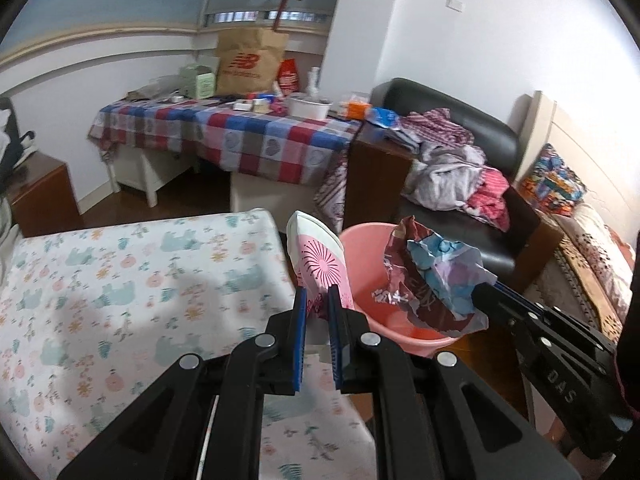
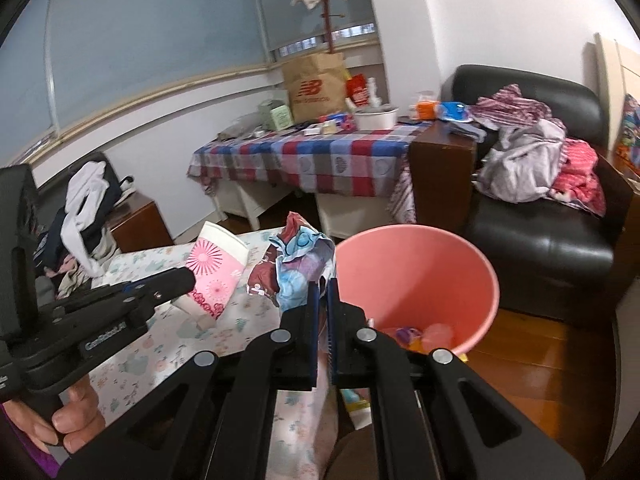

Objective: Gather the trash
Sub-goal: 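Lower the cup and wrapper into the pink bin and open both tools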

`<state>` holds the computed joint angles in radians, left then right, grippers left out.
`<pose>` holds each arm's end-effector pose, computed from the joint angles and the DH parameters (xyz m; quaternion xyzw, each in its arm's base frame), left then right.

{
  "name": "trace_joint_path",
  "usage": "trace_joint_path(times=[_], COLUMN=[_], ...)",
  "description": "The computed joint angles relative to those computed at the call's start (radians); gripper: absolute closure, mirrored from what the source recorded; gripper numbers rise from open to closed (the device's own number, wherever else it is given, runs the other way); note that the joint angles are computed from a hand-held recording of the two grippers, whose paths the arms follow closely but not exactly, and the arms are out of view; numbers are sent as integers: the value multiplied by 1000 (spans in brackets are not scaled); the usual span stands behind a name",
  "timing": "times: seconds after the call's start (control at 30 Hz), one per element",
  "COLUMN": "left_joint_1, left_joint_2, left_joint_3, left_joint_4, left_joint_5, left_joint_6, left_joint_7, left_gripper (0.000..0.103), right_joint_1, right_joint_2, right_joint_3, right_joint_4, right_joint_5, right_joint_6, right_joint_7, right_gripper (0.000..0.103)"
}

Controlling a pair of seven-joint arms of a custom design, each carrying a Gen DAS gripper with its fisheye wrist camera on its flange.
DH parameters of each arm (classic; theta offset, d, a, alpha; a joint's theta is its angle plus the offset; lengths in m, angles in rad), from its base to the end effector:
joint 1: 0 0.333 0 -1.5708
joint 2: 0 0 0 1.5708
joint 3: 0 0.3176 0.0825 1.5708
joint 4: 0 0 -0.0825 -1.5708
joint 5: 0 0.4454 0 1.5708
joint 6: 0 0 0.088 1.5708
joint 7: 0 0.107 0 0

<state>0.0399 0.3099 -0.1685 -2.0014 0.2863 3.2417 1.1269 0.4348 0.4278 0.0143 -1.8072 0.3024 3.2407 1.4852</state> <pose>0.6872 -0.1090 0.3786 -0.6470 0.6156 -0.3797 0.2416 0.6827 0.2951 0.3915 -0.6827 0.5509 -0.2197 0.4268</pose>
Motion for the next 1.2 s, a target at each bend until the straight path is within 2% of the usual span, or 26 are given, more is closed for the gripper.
trace_joint_path(times=[0.2, 0.3, 0.5, 0.63, 1.0, 1.2], left_joint_1=[80, 96, 64, 39, -43, -76], left_joint_2=[56, 87, 150, 195, 318, 368], left_joint_3=[-120, -156, -160, -157, -106, -86], left_joint_4=[66, 104, 186, 245, 411, 480], left_joint_5=[-3, -22, -53, -74, -115, -122], left_joint_6=[-33, -55, -93, -128, -229, -265], left_joint_7=[57, 90, 145, 179, 230, 246], left_gripper=[94, 94, 94, 94, 94, 94], right_joint_1=[67, 107, 184, 201, 145, 97], right_joint_2=[4, 14, 41, 68, 135, 161], right_joint_3=[-106, -166, -278, -309, -292, -254], right_joint_4=[-4, 4, 21, 43, 123, 153], right_joint_5=[15, 22, 17, -7, -94, -132], right_joint_6=[16, 14, -1, -25, -88, -113], right_joint_7=[33, 50, 90, 118, 206, 236], right_gripper=[99, 99, 99, 99, 99, 99])
